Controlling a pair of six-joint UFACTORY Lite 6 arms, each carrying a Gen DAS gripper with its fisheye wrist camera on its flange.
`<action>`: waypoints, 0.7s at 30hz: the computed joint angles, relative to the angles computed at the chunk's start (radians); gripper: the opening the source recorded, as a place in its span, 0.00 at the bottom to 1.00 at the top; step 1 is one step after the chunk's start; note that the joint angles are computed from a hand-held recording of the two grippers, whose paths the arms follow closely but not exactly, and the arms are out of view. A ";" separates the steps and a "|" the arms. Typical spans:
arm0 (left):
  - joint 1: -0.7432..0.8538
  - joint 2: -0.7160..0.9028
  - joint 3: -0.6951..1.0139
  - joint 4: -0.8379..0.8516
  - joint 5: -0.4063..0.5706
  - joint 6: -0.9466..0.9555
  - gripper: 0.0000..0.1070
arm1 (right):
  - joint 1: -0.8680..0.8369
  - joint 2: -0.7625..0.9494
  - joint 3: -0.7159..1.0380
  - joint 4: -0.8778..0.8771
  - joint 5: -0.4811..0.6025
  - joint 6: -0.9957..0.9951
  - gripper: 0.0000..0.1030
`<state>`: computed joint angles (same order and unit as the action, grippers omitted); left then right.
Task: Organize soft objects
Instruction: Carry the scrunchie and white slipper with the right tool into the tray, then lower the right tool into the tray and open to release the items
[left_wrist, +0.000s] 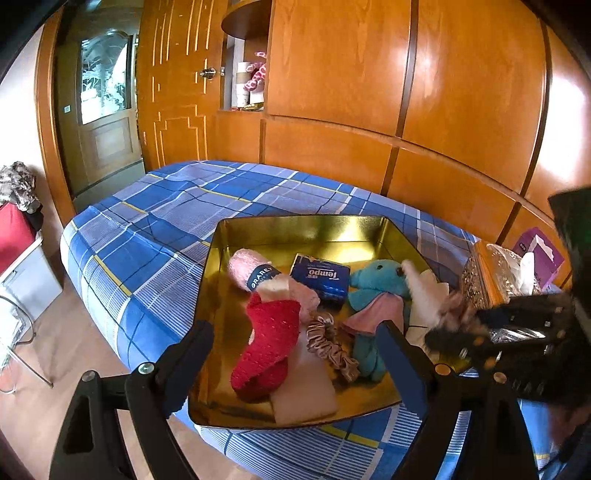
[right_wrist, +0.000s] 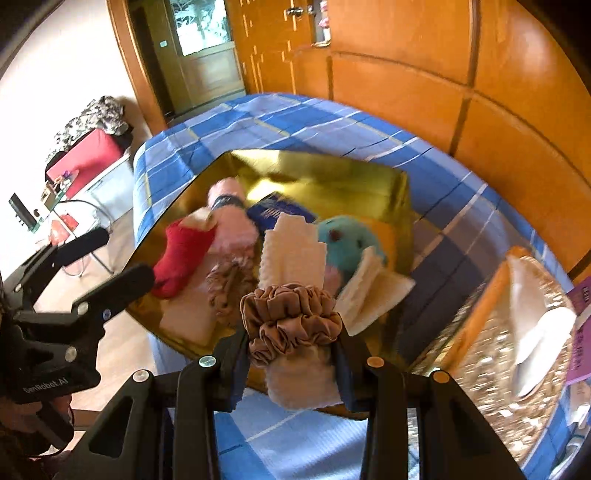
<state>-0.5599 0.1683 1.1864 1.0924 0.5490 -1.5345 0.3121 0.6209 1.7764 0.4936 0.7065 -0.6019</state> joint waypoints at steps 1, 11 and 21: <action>0.003 0.000 -0.001 0.001 -0.002 0.000 0.84 | 0.006 0.000 -0.003 0.000 -0.002 0.002 0.37; 0.019 0.004 -0.010 0.001 -0.002 -0.013 0.84 | 0.048 0.035 0.002 -0.021 -0.009 0.047 0.37; 0.055 -0.011 -0.028 0.011 -0.018 -0.030 0.84 | 0.090 0.373 0.443 -0.240 0.072 0.357 0.37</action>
